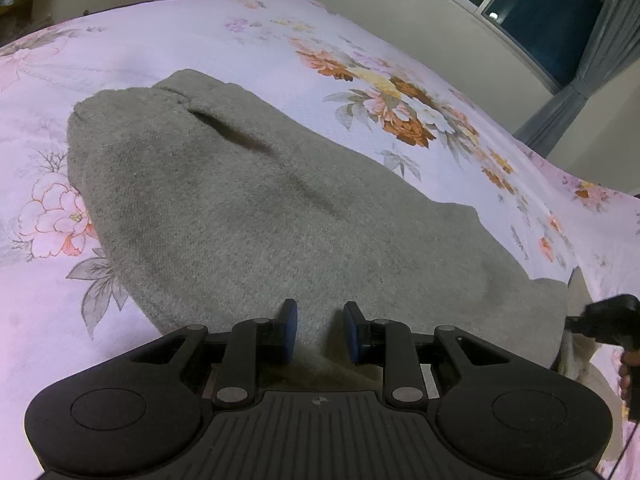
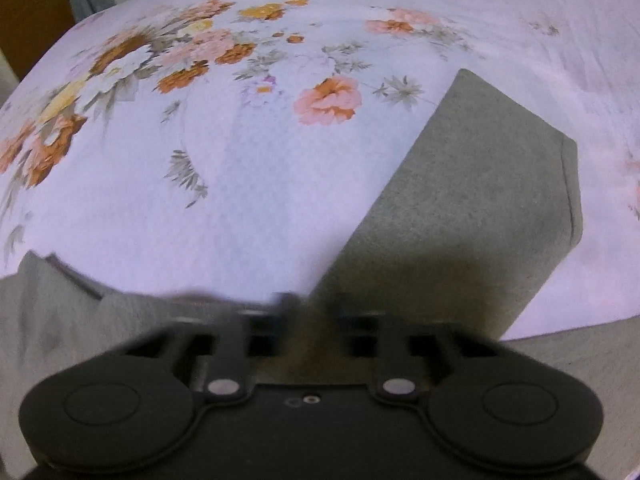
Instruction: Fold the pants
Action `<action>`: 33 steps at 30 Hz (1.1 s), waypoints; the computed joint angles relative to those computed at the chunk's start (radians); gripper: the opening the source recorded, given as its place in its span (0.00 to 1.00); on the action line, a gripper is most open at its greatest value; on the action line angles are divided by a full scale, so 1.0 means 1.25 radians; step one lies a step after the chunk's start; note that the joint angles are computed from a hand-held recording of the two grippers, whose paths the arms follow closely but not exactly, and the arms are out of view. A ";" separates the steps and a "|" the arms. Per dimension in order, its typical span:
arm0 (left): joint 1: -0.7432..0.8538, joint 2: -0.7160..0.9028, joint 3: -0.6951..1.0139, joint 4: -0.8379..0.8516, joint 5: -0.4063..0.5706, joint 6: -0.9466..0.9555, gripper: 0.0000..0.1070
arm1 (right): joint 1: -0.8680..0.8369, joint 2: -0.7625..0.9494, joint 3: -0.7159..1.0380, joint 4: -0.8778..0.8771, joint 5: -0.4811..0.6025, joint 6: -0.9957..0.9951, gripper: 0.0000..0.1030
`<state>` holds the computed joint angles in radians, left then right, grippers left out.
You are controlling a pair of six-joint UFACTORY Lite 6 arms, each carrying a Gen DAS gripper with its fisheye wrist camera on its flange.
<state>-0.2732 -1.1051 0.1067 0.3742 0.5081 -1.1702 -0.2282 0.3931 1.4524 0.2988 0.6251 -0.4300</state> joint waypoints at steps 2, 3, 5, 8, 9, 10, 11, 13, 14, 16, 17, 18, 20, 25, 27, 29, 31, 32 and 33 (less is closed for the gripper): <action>0.001 0.000 -0.004 0.004 -0.007 0.000 0.24 | -0.053 -0.073 -0.053 0.089 0.008 -0.101 0.05; -0.004 0.000 -0.005 0.015 -0.007 -0.010 0.24 | -0.085 -0.120 -0.090 0.133 0.017 -0.172 0.05; -0.015 0.000 -0.005 0.032 -0.002 -0.025 0.24 | -0.168 -0.196 -0.143 0.225 0.063 -0.299 0.04; -0.046 0.005 -0.001 0.074 0.011 -0.085 0.24 | -0.342 -0.306 -0.230 0.353 0.185 -0.459 0.04; -0.051 0.007 0.000 0.082 0.014 -0.095 0.24 | -0.405 -0.337 -0.262 0.378 0.226 -0.509 0.04; -0.066 0.011 0.002 0.103 0.021 -0.121 0.24 | -0.453 -0.354 -0.286 0.398 0.254 -0.539 0.04; -0.081 0.021 0.005 0.128 0.024 -0.150 0.24 | -0.505 -0.370 -0.319 0.406 0.275 -0.576 0.04; -0.107 0.040 0.011 0.169 0.034 -0.199 0.24 | -0.572 -0.360 -0.354 0.397 0.293 -0.612 0.04; -0.120 0.047 0.014 0.187 0.041 -0.221 0.24 | -0.598 -0.356 -0.378 0.392 0.291 -0.632 0.01; -0.137 0.062 0.020 0.213 0.051 -0.251 0.24 | -0.609 -0.348 -0.408 0.373 0.267 -0.656 0.00; -0.146 0.081 0.029 0.228 0.052 -0.268 0.24 | -0.609 -0.346 -0.415 0.378 0.258 -0.665 0.01; -0.152 0.092 0.034 0.237 0.056 -0.279 0.24 | -0.613 -0.343 -0.412 0.394 0.263 -0.672 0.01; -0.159 0.115 0.045 0.251 0.058 -0.298 0.24 | -0.603 -0.346 -0.394 0.409 0.270 -0.668 0.24; -0.176 0.147 0.058 0.281 0.065 -0.346 0.24 | -0.545 -0.383 -0.398 0.438 0.207 -0.720 0.42; -0.185 0.151 0.057 0.294 0.068 -0.368 0.24 | -0.478 -0.400 -0.435 0.424 0.114 -0.742 0.44; -0.194 0.149 0.055 0.299 0.073 -0.378 0.24 | -0.411 -0.422 -0.483 0.396 0.011 -0.743 0.44; -0.192 0.152 0.054 0.300 0.070 -0.374 0.24 | -0.345 -0.443 -0.538 0.397 -0.120 -0.765 0.43; -0.194 0.154 0.053 0.305 0.069 -0.379 0.24 | -0.311 -0.450 -0.565 0.420 -0.203 -0.806 0.42; -0.193 0.158 0.053 0.307 0.068 -0.380 0.24 | -0.299 -0.441 -0.572 0.476 -0.253 -0.868 0.41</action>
<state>-0.5139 -0.9082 0.1733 0.7578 0.5927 -1.6452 -0.6015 -0.1579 0.7379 0.8934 0.3094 -1.5147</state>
